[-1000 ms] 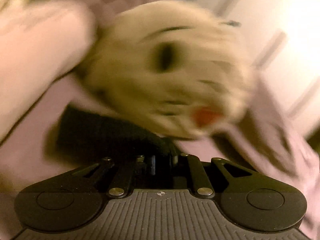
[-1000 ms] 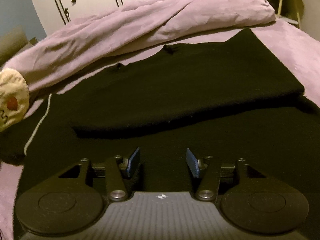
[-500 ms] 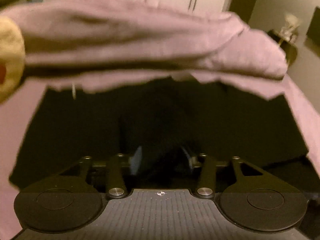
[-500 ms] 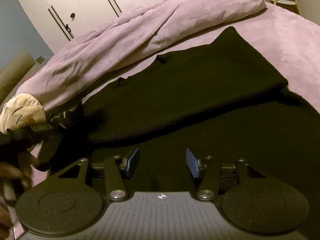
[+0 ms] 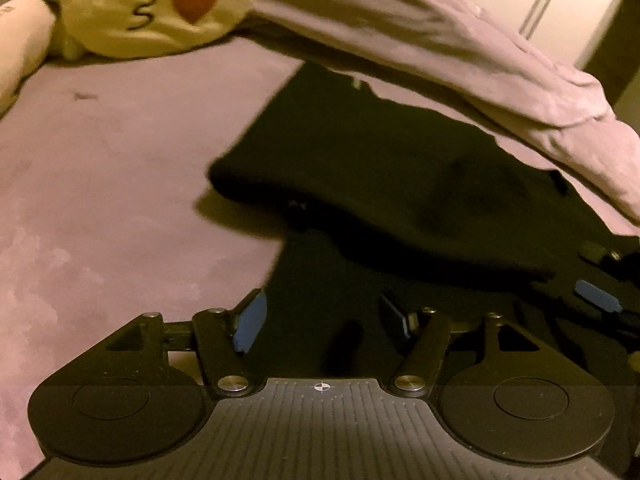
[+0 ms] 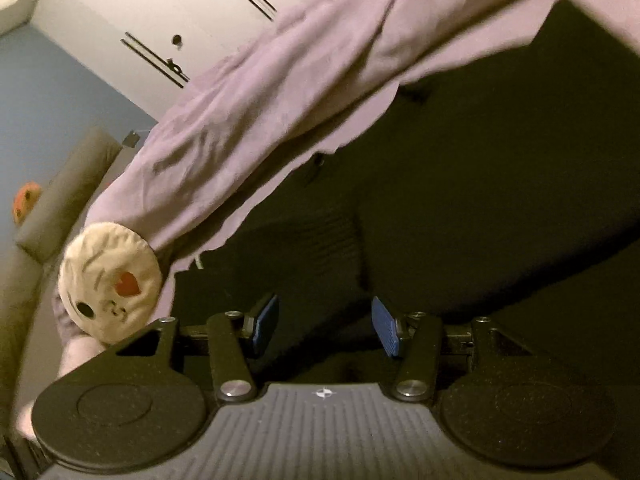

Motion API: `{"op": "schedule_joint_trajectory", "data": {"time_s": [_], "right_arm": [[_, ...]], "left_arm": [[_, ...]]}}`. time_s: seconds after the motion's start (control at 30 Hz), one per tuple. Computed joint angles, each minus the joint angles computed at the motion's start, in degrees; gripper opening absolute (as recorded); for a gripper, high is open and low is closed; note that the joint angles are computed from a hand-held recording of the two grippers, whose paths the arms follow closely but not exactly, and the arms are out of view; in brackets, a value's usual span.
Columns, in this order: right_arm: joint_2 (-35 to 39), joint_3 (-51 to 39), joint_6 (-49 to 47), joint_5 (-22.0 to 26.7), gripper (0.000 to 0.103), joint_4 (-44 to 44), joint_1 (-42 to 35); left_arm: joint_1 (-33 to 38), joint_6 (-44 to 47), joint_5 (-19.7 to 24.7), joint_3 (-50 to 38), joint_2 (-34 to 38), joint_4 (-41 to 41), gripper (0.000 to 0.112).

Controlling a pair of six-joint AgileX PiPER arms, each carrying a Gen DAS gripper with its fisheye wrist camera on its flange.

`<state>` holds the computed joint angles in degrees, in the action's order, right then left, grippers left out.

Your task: Fold small clothes

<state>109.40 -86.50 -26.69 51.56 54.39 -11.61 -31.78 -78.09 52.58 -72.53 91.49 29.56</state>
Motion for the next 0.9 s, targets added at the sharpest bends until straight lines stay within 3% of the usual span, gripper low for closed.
{"op": "schedule_joint_trajectory", "data": {"time_s": [0.1,0.23,0.3,0.33,0.5,0.53,0.73,0.9], "right_arm": [[4.44,-4.19,6.88,0.03,0.052,-3.48,2.26],[7.76,-6.03,8.64,0.49,0.051,1.88,2.51],[7.91,-5.87,7.42,-0.84,0.037,3.70,3.20],[7.94,-5.96,6.88,-1.59,0.024,3.76,3.56],[9.22,-9.14,11.09,-2.71,0.019,-1.98,5.50],[8.89,-9.60,10.95,-3.06,0.011,-2.72,5.68],[0.10,-7.18,-3.63,-8.49,0.011,-2.15,3.05],[-2.38,-7.19,-10.40,-13.84,0.011,-9.10,-0.25]], "left_arm": [[1.12,-1.44,-1.68,1.45,-0.89,-0.18,0.068],[2.19,-1.46,-3.45,1.72,0.04,-0.82,0.069],[1.97,-1.06,-3.49,1.86,0.39,-0.37,0.069],[1.74,-1.17,-3.24,2.18,0.21,-0.05,0.069],[1.71,-0.68,-1.75,0.68,1.32,-0.22,0.069],[1.59,-0.54,-1.29,0.01,1.81,-0.15,0.069],[1.65,0.87,1.37,-5.01,5.57,0.25,0.070],[1.72,1.89,4.44,-11.61,10.49,1.24,0.073]]}}
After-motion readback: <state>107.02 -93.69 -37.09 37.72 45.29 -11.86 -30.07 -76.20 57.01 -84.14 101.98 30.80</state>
